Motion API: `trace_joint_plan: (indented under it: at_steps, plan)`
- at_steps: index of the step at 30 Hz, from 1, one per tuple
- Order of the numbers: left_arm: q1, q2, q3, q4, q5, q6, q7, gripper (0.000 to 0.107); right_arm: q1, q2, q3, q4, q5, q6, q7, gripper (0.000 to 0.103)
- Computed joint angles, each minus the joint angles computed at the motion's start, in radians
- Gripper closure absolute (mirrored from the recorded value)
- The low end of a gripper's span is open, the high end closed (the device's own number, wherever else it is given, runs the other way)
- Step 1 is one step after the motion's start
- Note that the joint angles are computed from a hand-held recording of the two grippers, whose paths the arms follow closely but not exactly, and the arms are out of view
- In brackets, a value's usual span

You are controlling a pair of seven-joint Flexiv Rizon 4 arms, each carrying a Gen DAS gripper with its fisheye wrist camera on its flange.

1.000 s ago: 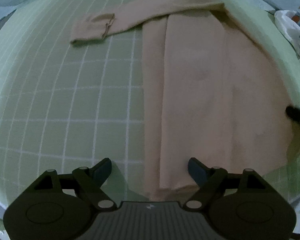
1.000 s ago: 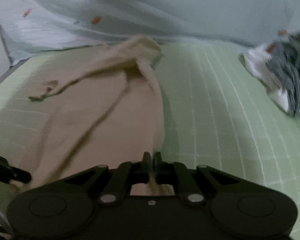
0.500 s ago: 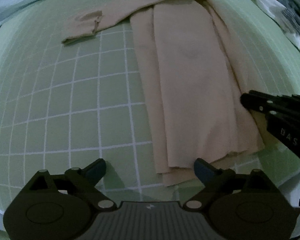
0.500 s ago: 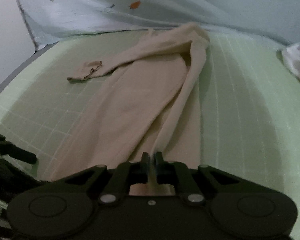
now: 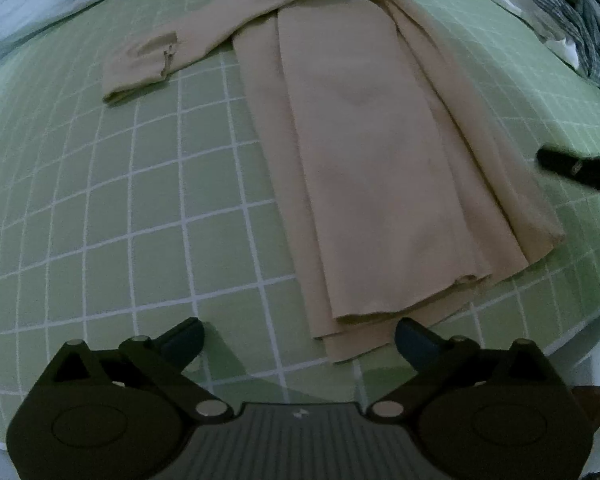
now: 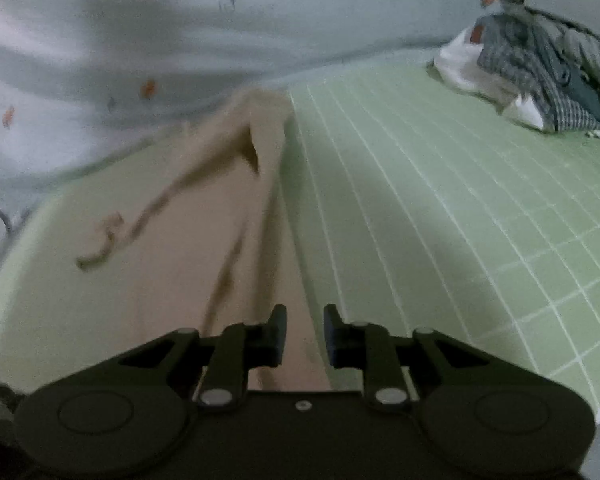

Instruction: Fold clothes

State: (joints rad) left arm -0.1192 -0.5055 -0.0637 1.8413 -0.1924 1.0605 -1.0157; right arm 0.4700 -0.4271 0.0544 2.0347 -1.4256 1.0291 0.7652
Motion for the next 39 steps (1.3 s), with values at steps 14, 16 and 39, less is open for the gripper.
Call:
trace_joint_plan:
  at_steps: [14, 16, 39]
  plan:
    - [-0.013, 0.004, 0.051, -0.056, 0.041, -0.081, -0.13, 0.005, 0.026, -0.067, -0.05, -0.097, -0.008, 0.12, -0.292, 0.065]
    - [0.002, 0.006, 0.052, -0.061, 0.023, -0.074, -0.167, 0.005, 0.016, -0.063, -0.057, -0.102, -0.041, 0.124, -0.263, 0.058]
    - [0.087, -0.399, 0.024, -0.713, -0.064, -0.176, -0.423, 0.013, -0.096, -0.33, -0.233, -0.536, 0.141, 0.239, -0.462, 0.032]
